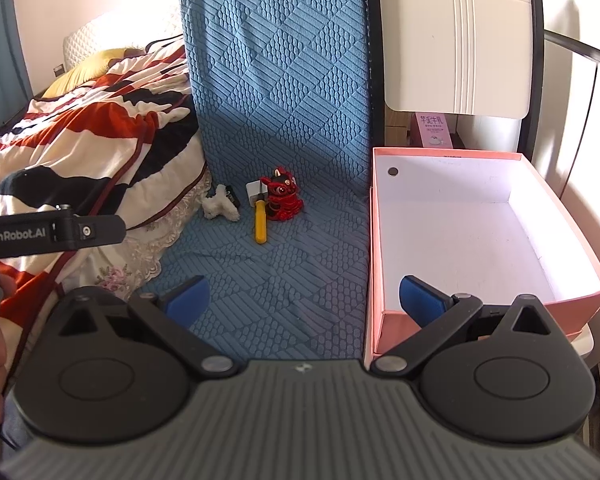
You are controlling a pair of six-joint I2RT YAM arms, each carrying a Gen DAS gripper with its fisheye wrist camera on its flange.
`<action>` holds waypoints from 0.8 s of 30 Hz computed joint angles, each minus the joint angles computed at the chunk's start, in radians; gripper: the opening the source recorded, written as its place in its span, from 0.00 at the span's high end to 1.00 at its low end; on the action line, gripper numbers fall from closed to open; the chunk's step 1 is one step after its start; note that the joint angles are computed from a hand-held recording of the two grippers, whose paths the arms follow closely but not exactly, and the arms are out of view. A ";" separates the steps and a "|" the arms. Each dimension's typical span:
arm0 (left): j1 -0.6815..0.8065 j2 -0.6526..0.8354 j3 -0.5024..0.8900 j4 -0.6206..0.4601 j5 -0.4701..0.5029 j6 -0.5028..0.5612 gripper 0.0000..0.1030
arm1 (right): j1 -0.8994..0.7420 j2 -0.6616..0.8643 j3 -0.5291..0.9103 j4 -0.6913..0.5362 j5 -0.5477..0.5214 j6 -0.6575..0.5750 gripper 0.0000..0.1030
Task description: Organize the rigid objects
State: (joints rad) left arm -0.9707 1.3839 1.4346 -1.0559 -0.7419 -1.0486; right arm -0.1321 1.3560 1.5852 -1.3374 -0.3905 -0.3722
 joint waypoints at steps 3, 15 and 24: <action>0.001 -0.002 -0.001 0.002 0.002 0.001 0.00 | 0.003 0.000 0.002 -0.005 0.000 0.003 0.00; 0.004 -0.003 -0.026 0.030 0.002 0.006 0.00 | 0.006 0.003 0.002 -0.004 0.000 0.000 0.00; 0.032 -0.037 -0.080 0.070 0.019 0.025 0.00 | 0.003 -0.010 -0.036 0.008 0.001 -0.005 0.00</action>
State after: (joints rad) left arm -0.9391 1.3471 1.3549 -0.9861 -0.7228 -1.0239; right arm -0.1289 1.3461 1.5495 -1.3297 -0.3891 -0.3769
